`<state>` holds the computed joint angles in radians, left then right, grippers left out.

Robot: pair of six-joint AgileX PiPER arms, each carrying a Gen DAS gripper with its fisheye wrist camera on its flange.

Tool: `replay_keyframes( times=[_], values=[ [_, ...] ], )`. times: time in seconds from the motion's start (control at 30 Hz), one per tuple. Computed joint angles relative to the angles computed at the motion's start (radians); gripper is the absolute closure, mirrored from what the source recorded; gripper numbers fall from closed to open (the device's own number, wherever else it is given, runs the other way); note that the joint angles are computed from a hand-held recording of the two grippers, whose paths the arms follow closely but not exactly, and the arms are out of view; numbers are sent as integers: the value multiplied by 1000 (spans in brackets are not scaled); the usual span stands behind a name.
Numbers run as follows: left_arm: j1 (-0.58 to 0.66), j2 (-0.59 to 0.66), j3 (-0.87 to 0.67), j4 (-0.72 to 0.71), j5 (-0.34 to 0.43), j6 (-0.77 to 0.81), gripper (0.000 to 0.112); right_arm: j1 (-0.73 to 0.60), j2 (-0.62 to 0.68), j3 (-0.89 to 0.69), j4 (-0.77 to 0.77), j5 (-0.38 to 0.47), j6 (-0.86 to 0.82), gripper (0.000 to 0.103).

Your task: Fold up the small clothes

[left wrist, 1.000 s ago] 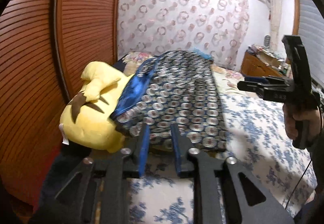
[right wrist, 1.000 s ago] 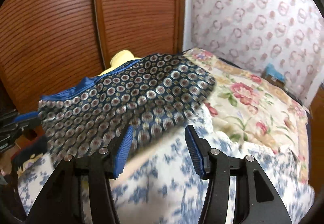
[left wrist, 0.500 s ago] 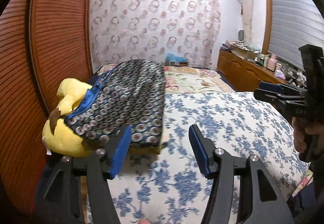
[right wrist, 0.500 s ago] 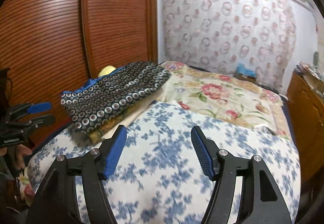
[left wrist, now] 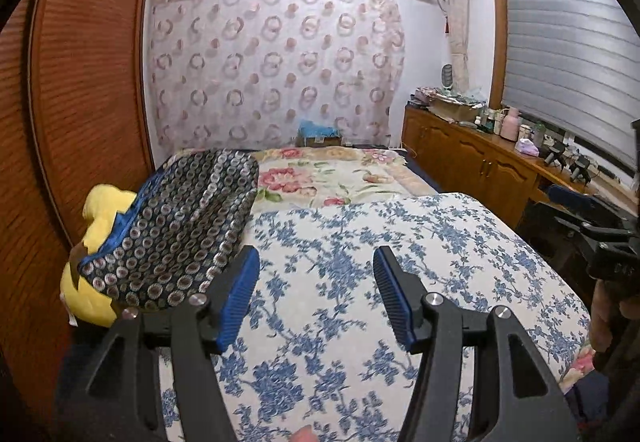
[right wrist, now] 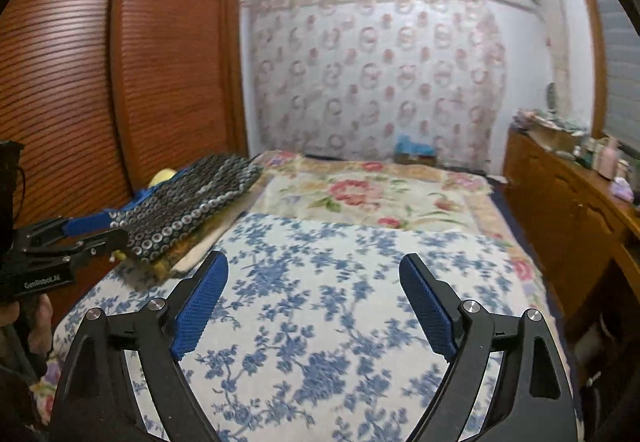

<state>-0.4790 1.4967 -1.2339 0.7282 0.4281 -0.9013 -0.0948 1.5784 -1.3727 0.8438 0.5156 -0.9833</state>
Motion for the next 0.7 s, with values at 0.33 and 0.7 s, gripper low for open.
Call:
replay_keyframes(
  times=[0.33,0.7],
  values=[
    [-115,31,-98,135,129,-117,54,-61,-99,81,67,-68,-33,14],
    [-138,34,-111,115,131,-113,54,-104,-126,108,143,-48,-84,14]
  ],
)
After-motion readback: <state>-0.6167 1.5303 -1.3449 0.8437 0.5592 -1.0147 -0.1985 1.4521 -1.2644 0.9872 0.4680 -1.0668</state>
